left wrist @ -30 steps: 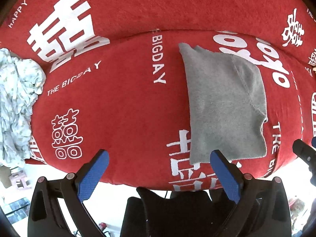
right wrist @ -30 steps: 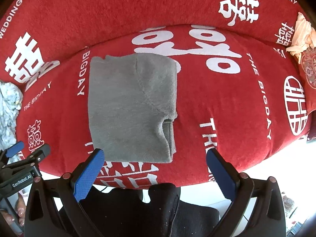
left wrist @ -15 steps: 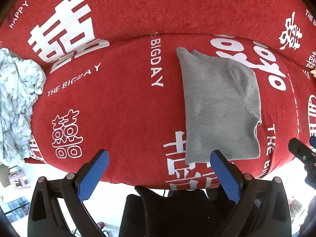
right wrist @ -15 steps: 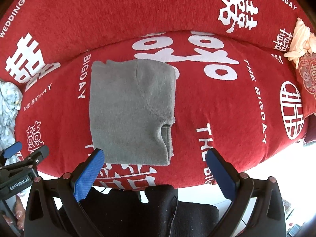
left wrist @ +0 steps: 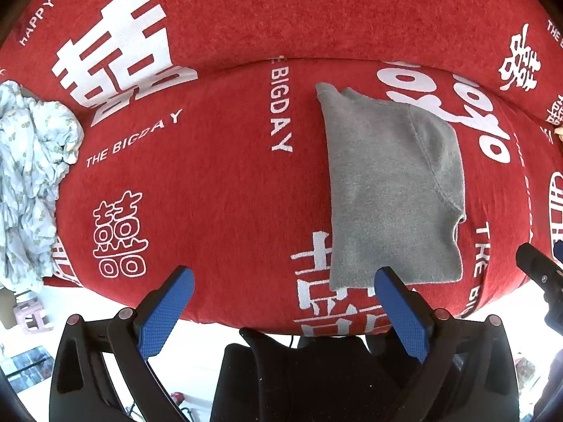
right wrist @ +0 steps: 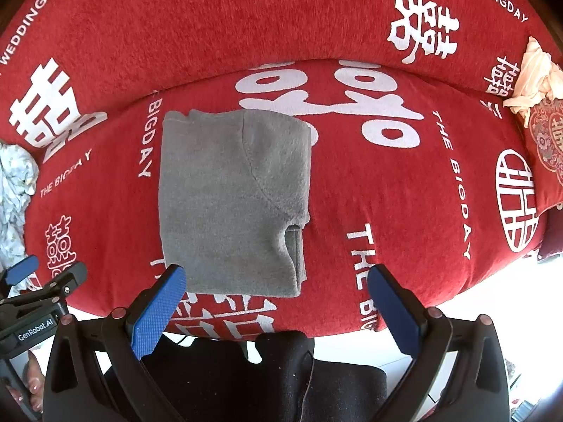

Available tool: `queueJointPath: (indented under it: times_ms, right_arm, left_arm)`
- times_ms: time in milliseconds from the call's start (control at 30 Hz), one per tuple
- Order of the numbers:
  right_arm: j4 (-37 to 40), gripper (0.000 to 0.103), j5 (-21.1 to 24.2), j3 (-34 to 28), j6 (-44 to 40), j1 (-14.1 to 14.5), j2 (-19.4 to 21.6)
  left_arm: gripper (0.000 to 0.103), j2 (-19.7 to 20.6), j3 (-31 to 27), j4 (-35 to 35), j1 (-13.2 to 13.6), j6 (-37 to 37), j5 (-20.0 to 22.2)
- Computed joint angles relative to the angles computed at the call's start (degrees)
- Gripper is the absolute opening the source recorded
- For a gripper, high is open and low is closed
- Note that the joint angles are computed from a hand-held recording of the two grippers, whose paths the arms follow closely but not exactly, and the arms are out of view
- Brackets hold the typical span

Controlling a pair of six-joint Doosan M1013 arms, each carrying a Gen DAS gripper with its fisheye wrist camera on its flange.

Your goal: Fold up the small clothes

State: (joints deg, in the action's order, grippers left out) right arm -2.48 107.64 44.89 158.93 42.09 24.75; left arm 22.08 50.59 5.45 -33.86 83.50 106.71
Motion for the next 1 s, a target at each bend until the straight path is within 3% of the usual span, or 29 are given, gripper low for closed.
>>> queueJointPath:
  times_ms: [1000]
  right_arm:
    - [1.31,0.103,-1.01,1.19,-0.27,-0.38,-0.48]
  left_arm:
    - [0.103,-0.12,-0.25,1.56,-2.38,-1.87,-0.50]
